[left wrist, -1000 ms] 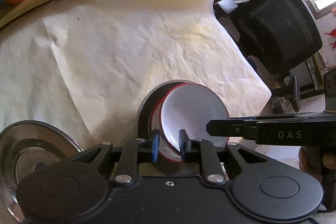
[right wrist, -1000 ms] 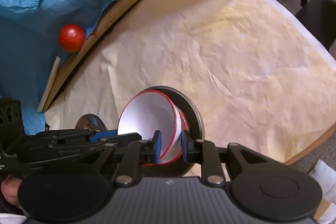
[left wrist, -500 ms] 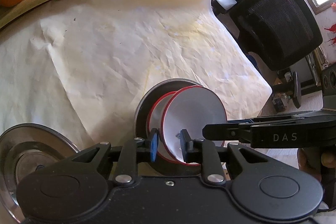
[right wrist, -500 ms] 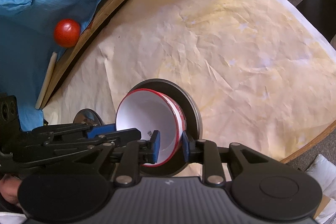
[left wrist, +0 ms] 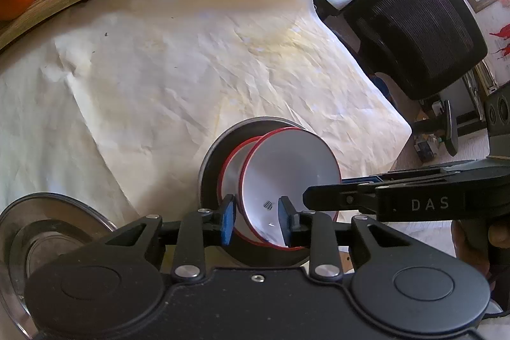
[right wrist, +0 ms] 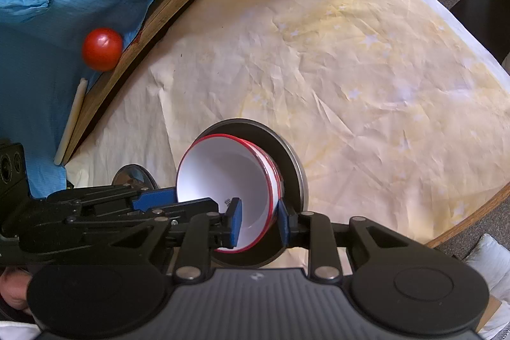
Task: Organize plates and bowls
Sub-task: 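Lift the small bowl with both tools and lower it into the nested bowls, then open both tools to release the small bowl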
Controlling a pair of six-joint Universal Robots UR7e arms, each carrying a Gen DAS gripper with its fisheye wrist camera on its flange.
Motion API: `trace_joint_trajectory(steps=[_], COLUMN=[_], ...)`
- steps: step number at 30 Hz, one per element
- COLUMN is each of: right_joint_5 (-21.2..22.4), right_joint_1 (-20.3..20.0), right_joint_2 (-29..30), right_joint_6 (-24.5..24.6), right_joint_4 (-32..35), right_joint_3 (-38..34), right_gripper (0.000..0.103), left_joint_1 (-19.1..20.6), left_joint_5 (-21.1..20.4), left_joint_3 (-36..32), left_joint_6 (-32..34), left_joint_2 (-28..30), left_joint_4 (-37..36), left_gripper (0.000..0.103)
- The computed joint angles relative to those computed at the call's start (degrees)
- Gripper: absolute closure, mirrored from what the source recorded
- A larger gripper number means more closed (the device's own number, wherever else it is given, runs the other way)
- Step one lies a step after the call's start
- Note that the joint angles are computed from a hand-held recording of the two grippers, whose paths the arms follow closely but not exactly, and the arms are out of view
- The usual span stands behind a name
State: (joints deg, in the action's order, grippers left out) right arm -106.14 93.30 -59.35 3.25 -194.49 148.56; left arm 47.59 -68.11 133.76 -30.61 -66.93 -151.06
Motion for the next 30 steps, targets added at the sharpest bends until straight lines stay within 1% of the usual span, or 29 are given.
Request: trace_joint_trajectory(steps=[9, 15, 16, 20, 24, 28, 29, 30], right_joint_5=[0.0, -0.2, -0.2, -0.1, 0.0, 0.4, 0.5, 0.5], right_joint_1=[0.1, 0.3, 0.3, 0.3, 0.3, 0.2, 0.2, 0.3], right_joint_2=[0.3, 0.1, 0.0, -0.4, -0.6, -1.1, -1.3, -1.4], right_joint_6=[-0.1, -0.1, -0.2, -0.3, -0.4, -0.4, -0.4, -0.4], right_joint_4=[-0.8, -0.9, -0.9, -1.1, -1.6, -2.6, -2.8, -3.0], right_joint_3=[0.2, 0.3, 0.4, 0.7, 1.0, 1.6, 1.8, 1.9], right_gripper=[0.074, 0.071, 0.070, 0.068, 0.061, 0.055, 0.054, 0.051], left_joint_1=[-0.2, -0.8, -1.0, -1.1, -1.1, -1.2, -1.2, -1.2], left_joint_5=[0.0, 0.4, 0.8, 0.6, 0.7, 1.1, 1.2, 1.3], left_joint_3=[0.2, 0.9, 0.8, 1.1, 1.5, 2.7, 2.9, 3.1], left_joint_6=[-0.1, -0.3, -0.6, -1.2, -1.3, -2.1, -2.3, -2.6], left_joint_2=[0.0, -0.6, -0.6, -0.9, -1.4, -2.5, -2.9, -3.2], left_joint_4=[-0.2, -1.0, -0.6, -0.5, -1.5, -3.4, -3.8, -4.1], left_gripper=[0.069, 0.060, 0.055, 0.054, 0.053, 0.045, 0.044, 0.044])
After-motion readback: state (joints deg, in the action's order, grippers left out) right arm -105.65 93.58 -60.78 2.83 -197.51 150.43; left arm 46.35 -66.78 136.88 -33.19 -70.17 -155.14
